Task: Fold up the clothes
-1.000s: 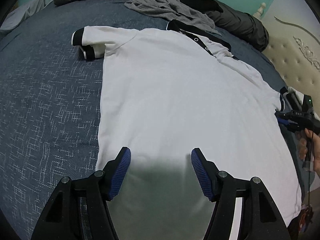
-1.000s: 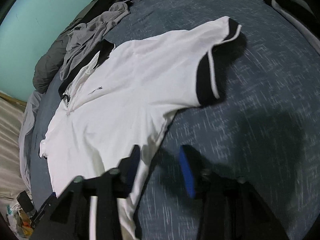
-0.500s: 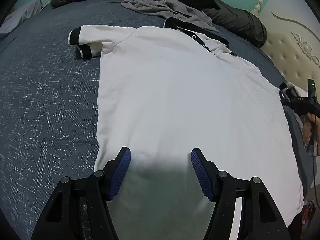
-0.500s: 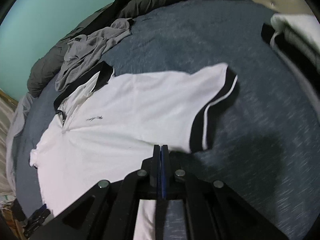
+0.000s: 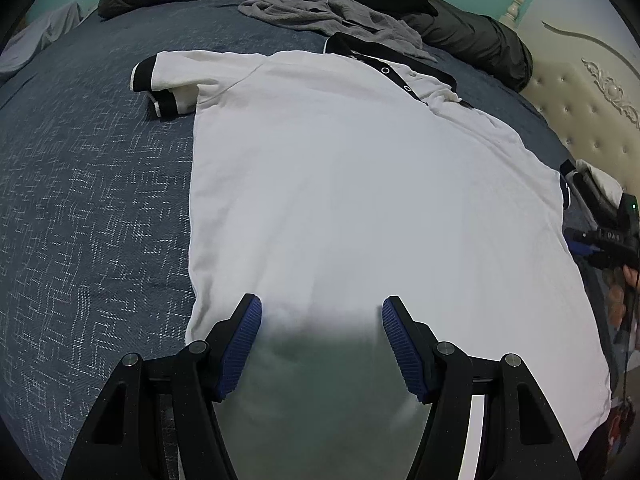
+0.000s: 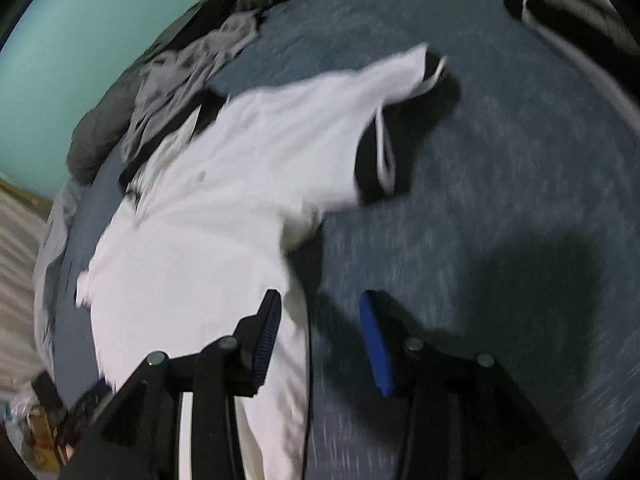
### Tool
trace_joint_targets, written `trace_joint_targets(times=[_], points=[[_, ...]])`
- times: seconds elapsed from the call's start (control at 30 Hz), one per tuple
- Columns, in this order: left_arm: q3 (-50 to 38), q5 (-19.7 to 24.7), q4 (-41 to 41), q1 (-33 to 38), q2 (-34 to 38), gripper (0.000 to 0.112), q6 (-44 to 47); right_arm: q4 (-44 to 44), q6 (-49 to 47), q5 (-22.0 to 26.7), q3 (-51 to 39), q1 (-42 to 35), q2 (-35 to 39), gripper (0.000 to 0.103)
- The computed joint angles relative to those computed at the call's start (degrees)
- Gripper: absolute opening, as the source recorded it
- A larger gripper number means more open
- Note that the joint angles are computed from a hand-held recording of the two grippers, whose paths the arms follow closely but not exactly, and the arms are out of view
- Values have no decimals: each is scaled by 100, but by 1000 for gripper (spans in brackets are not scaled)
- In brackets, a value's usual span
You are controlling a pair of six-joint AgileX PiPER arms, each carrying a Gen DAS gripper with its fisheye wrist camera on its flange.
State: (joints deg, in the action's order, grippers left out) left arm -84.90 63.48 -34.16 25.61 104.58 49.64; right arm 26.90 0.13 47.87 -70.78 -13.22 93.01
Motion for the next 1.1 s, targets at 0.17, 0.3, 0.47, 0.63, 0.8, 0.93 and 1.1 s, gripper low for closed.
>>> trace_joint_targets(times=[0.17,0.3,0.47,0.63,0.8,0.93,1.1], points=[[39,2,-3,22,-41,67,33,314,-486,-9,204,-14,-81,12],[32,5,1,11,-35,67,21,219,-672,208,20,246,-34,2],[16,20,-17,7,-19,67,15,-313,-159,84,-64,299,-106,1],[25,12,-4,-5,-36,67,6,-1113,741,-138,83,109,-291,0],[-12,33,-13,-3,-16,67,-18,493,-510,19,411,-418,-417,2],[12,35,-24,-7,-45,67,4,879,-826,340,776,-419,-680,41],[32,63,-40,18,-78,67,35,599,-729,237,1233,-164,-1054,3]])
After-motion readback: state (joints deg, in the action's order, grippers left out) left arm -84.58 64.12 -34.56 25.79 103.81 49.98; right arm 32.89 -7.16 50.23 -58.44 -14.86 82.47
